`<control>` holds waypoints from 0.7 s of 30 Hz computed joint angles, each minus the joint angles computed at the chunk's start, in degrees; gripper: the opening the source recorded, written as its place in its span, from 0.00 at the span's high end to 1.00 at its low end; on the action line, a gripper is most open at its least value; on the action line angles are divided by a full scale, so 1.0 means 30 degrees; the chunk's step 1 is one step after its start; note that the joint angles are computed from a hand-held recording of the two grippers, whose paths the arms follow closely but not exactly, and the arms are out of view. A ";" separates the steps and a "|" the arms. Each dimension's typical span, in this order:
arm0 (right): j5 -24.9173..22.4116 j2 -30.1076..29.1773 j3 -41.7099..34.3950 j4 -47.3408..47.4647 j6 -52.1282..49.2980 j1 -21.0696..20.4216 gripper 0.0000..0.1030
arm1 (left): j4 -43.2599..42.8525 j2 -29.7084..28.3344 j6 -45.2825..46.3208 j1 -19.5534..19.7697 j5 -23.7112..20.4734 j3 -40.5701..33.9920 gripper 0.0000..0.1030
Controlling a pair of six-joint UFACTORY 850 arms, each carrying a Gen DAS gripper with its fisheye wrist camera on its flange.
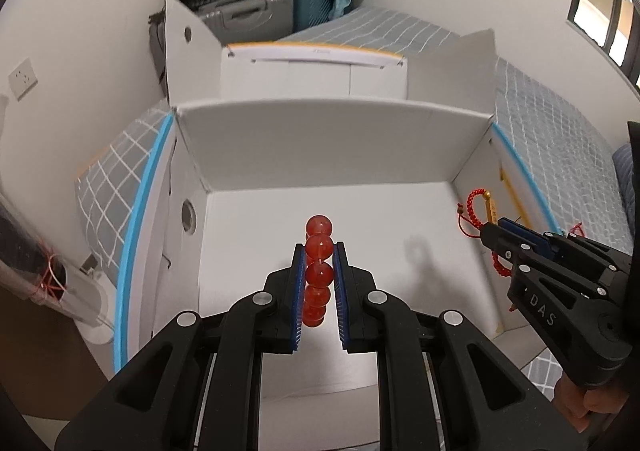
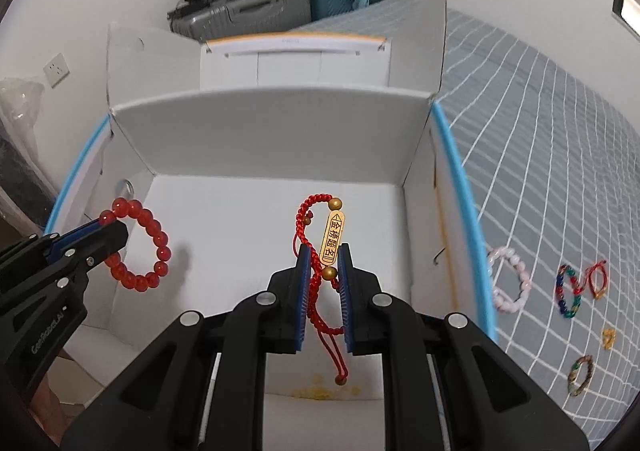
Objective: Organize jewelry
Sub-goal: 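Carry both bracelets over the open white box with both tools, then open the left tool over the box while the right tool releases its bracelet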
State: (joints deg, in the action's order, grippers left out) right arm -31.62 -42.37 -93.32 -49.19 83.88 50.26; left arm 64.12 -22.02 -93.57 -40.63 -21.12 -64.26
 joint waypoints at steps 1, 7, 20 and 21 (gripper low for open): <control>-0.0088 -0.0196 -0.0214 0.0585 -0.0431 -0.0049 0.87 | -0.0403 -0.0099 0.0371 0.0032 -0.0015 -0.0021 0.88; -0.0436 -0.0893 -0.0944 0.3053 -0.2358 -0.0277 0.87 | -0.2220 -0.0629 0.2093 0.0225 0.0134 -0.0267 0.87; -0.0436 -0.1014 -0.0956 0.3434 -0.2635 -0.0296 0.84 | -0.4655 -0.1205 0.4498 0.0445 -0.0103 -0.0904 0.87; -0.0394 -0.1058 -0.1032 0.3404 -0.2594 -0.0296 0.83 | -0.4613 -0.1219 0.4470 0.0442 -0.0155 -0.0932 0.86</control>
